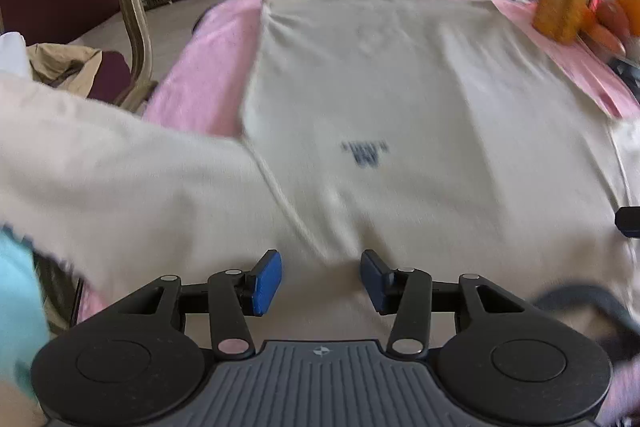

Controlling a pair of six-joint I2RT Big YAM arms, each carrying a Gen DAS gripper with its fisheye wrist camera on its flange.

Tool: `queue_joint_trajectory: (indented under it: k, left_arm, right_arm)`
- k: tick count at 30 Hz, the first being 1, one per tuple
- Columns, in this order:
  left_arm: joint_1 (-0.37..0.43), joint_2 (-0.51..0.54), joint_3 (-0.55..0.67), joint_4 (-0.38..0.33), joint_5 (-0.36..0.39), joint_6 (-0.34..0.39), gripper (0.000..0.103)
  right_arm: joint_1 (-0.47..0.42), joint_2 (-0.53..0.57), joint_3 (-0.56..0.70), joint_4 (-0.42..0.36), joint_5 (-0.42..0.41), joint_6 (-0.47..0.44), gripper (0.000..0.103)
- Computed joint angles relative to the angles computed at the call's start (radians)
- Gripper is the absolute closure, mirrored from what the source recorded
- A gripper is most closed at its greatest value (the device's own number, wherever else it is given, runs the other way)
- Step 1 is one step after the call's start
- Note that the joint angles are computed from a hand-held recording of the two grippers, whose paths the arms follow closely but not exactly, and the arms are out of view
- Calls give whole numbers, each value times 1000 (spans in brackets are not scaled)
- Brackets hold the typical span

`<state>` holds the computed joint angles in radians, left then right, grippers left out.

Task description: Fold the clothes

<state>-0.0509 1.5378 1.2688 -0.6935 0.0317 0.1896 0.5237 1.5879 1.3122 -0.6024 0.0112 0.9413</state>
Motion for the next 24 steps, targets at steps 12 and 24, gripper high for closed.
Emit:
queue_joint_trajectory:
  k: [12, 24]
  left_arm:
    - [-61, -242, -242, 26, -9, 118, 63]
    - [35, -207, -157, -34, 89, -74, 63]
  right_arm:
    - [175, -140, -103, -102, 154, 14, 74]
    - [162, -105, -62, -48, 95, -3, 71]
